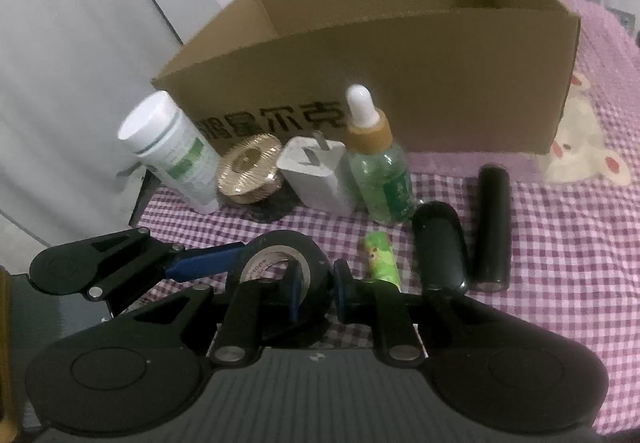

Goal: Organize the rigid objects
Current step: 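Lift the black tape roll with the right tool over the box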

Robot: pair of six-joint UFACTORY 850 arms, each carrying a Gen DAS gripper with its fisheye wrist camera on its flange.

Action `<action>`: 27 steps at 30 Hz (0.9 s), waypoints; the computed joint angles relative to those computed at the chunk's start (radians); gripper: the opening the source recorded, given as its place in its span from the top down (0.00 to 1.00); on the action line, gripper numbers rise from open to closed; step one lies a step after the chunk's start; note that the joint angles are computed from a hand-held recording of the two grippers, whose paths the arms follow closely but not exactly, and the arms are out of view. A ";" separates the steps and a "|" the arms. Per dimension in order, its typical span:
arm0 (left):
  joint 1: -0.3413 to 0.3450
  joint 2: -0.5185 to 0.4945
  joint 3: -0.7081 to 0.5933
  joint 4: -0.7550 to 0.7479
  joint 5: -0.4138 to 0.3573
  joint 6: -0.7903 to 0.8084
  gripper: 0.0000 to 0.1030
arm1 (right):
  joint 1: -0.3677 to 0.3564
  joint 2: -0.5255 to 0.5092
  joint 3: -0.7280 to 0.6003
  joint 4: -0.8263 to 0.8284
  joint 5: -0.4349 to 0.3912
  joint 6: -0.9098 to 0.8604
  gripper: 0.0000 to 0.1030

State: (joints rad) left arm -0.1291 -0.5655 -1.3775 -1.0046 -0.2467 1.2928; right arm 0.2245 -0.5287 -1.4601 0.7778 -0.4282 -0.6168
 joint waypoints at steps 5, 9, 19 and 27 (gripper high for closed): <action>0.003 0.058 0.046 -0.153 0.032 0.152 0.35 | 0.013 0.048 0.029 0.047 0.035 -0.068 0.82; 0.012 0.105 0.077 -0.285 0.045 0.282 0.35 | 0.023 0.089 0.050 0.102 0.062 -0.145 0.82; 0.028 0.178 0.086 -0.679 0.056 0.656 0.35 | 0.049 0.142 0.014 0.194 0.099 -0.315 0.82; 0.028 0.173 0.011 -0.753 0.094 0.721 0.35 | 0.053 0.098 -0.120 0.184 0.065 -0.350 0.82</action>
